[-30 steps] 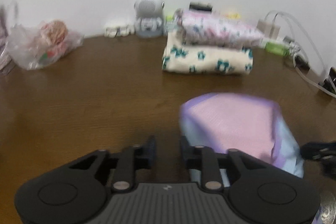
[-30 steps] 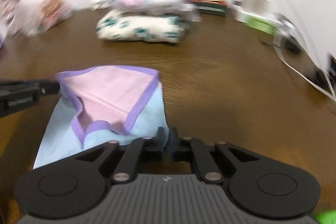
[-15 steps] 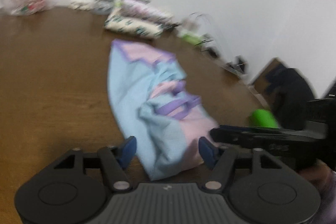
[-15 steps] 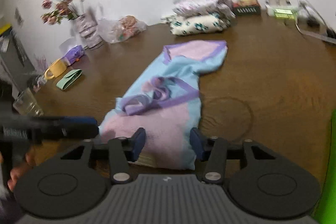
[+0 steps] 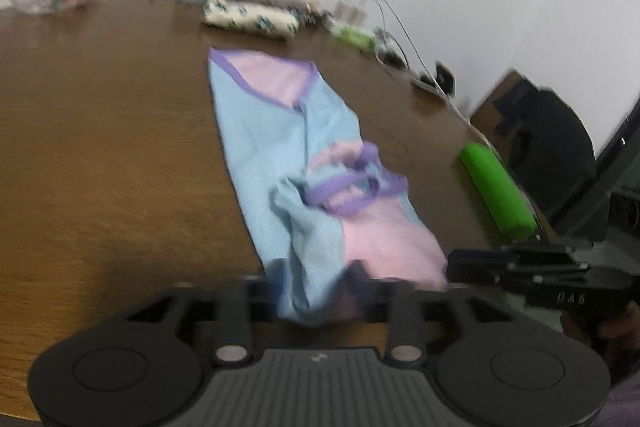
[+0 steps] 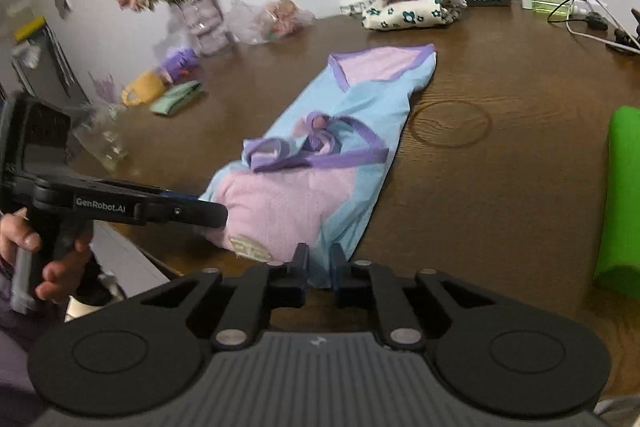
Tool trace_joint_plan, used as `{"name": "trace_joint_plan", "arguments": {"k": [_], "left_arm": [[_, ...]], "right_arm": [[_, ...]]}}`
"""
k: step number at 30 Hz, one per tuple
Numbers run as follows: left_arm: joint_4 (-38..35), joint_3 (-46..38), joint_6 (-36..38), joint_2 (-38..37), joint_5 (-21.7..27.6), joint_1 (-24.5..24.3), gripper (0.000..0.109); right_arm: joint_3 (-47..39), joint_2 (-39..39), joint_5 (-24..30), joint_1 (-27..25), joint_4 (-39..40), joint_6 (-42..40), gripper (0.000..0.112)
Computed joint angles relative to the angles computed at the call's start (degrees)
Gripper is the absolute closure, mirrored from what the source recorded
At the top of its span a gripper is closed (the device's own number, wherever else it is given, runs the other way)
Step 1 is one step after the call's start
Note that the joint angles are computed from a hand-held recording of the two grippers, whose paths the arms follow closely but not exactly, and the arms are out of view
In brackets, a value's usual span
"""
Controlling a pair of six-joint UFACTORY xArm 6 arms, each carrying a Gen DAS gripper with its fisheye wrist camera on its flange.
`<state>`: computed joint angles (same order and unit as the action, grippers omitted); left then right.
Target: Fold clothes
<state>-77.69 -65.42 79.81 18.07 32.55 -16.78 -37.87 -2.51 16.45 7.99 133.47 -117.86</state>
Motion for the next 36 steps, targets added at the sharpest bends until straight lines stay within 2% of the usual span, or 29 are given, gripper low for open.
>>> {"name": "trace_joint_plan", "arguments": {"k": [1, 3, 6, 7, 8, 9, 11, 12, 13, 16, 18, 20, 21, 23, 24, 25, 26, 27, 29, 31, 32, 33, 35, 36], "left_arm": [[-0.78, -0.8, 0.1, 0.49, 0.09, -0.09, 0.054], [-0.98, -2.34, -0.56, 1.54, 0.16, -0.39, 0.054], [-0.18, -5.36, -2.96, 4.1, -0.24, -1.36, 0.059], [0.4, -6.37, -4.03, 5.0, -0.29, -1.66, 0.07], [1.21, -7.12, -5.03, 5.71, -0.06, -1.8, 0.086], [2.01, -7.71, -5.82, 6.25, 0.16, -1.9, 0.088], [2.44, -6.84, -4.79, 5.23, -0.06, -2.06, 0.097], [0.8, -5.88, -2.12, 4.09, 0.74, -1.7, 0.098], [-0.77, -4.94, 0.38, 2.93, 1.55, -1.3, 0.099], [-5.16, -4.1, 5.51, 1.56, 1.92, -0.41, 0.099], [-3.68, -5.72, 2.79, 3.53, -1.26, -1.1, 0.098], [1.27, -7.18, -4.79, 6.06, -6.6, -2.38, 0.087], [1.52, -6.76, -5.63, 5.54, -6.59, -2.25, 0.086], [-1.6, -5.78, -3.07, 4.54, -6.28, -1.81, 0.081], [-5.18, -5.2, 0.37, 3.71, -6.27, -1.62, 0.077], [-9.29, -4.81, 4.09, 3.04, -6.33, -1.49, 0.065], [-13.01, -4.5, 7.56, 2.46, -6.22, -1.35, 0.057], [-15.14, -4.47, 9.87, 2.26, -5.95, -1.33, 0.057], [-14.06, -4.62, 10.26, 2.48, -5.66, -1.82, 0.059], [-11.84, -4.67, 9.62, 3.09, -5.77, -2.75, 0.062], [-10.8, -4.42, 9.59, 3.33, -6.72, -3.56, 0.073], [-10.18, -4.16, 9.85, 3.57, -7.97, -4.44, 0.078], [-14.01, -3.67, 14.7, 4.08, -14.09, -6.95, 0.079], [-17.36, -3.49, 18.42, 4.14, -15.55, -7.46, 0.079]], "right_arm": [[-0.53, 0.69, 0.39, -0.62, 1.08, -0.76, 0.081], [-2.38, 2.8, 1.33, -1.8, 1.72, -0.33, 0.08], [-4.26, 5.96, 8.69, -5.44, 0.47, 4.0, 0.078], [-5.22, 7.37, 10.92, -6.58, 0.02, 5.75, 0.078], [-6.63, 8.88, 11.48, -7.0, -0.1, 6.92, 0.078], [-8.27, 10.22, 10.64, -6.81, -0.22, 7.24, 0.079], [-11.16, 12.2, 8.04, -5.91, -1.55, 8.09, 0.097], [-12.21, 12.72, 6.49, -5.25, -3.12, 9.06, 0.104], [-12.47, 12.34, 5.69, -4.7, -4.27, 9.66, 0.105], [-11.92, 10.03, 5.75, -4.0, -4.05, 7.96, 0.105], [-13.91, 11.25, 4.23, -3.39, -2.66, 5.77, 0.105], [-17.27, 14.03, 0.58, -2.37, -0.9, 3.78, 0.103], [-18.33, 15.07, -0.99, -1.89, -1.17, 4.22, 0.102], [-19.55, 16.4, -2.99, -1.18, -1.8, 5.02, 0.099], [-18.85, 15.46, -2.71, -1.33, 0.4, 2.38, 0.098], [-17.74, 14.1, -1.84, -1.73, 4.65, -2.64, 0.096], [-16.99, 12.85, -1.83, -1.96, 9.18, -8.0, 0.095], [-16.47, 11.93, -1.91, -2.0, 12.06, -12.0, 0.094], [-15.44, 10.18, -1.96, -1.95, 15.53, -17.79, 0.094], [-14.92, 10.37, -0.8, -1.43, 11.5, -14.34, 0.091], [-14.67, 10.56, -0.11, -1.18, 8.43, -11.45, 0.089], [-15.33, 11.79, 0.24, -1.07, 6.59, -9.1, 0.086], [-17.39, 15.05, 0.4, -0.96, 4.85, -5.7, 0.086], [-18.12, 15.93, -0.07, -0.9, 6.42, -6.99, 0.088]]}}
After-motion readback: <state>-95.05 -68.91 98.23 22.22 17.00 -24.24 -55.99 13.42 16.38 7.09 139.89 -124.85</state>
